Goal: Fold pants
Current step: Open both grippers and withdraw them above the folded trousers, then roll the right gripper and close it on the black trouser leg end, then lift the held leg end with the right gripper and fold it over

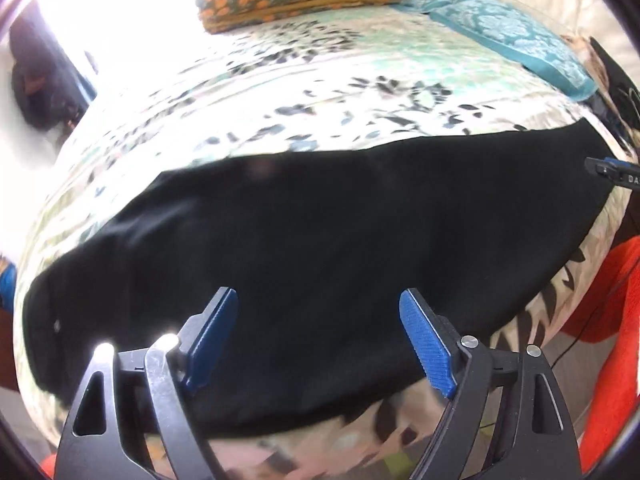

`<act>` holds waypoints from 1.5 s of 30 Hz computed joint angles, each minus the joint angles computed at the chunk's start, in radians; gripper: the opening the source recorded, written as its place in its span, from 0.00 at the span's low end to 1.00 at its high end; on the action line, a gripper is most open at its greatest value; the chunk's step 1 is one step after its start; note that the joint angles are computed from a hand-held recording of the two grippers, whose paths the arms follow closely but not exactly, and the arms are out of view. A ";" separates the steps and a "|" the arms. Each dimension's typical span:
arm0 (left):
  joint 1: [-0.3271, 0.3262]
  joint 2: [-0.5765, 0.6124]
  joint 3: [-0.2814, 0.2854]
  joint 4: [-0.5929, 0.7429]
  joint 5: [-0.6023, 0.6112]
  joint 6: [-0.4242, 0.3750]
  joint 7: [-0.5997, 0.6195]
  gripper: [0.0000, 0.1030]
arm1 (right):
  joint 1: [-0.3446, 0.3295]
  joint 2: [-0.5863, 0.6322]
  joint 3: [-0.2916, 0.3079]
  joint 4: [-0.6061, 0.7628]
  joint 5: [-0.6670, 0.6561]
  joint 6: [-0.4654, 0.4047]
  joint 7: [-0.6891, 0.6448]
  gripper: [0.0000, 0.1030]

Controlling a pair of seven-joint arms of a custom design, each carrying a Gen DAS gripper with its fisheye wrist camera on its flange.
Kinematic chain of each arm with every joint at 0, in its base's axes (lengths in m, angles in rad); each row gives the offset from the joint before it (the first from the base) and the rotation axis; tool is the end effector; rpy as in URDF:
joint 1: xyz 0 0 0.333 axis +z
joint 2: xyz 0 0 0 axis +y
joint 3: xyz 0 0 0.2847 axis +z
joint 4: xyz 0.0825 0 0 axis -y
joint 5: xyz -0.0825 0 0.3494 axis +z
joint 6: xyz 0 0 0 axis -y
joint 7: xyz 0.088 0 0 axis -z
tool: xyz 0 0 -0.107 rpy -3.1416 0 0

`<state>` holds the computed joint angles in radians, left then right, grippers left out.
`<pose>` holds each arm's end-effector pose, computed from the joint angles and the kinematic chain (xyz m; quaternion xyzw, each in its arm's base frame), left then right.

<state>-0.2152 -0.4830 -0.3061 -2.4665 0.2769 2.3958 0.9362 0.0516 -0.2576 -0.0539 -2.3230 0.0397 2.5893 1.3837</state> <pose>0.3624 -0.2146 0.4871 -0.6658 0.6996 -0.1426 0.2166 0.4837 -0.0031 0.4872 -0.7336 0.6281 -0.1858 0.1812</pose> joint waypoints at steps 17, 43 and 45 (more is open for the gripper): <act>-0.026 0.047 -0.022 0.040 0.047 -0.086 -0.076 0.80 | -0.070 0.022 -0.374 0.117 0.701 -0.153 -0.202 0.76; -0.050 0.156 -0.010 0.054 0.007 0.026 -0.121 0.81 | -0.392 0.338 -0.213 0.367 0.853 -0.591 -0.234 0.21; -0.055 0.136 -0.002 0.064 -0.033 -0.012 -0.138 0.74 | -0.399 0.299 -0.193 0.333 0.847 -0.551 -0.258 0.20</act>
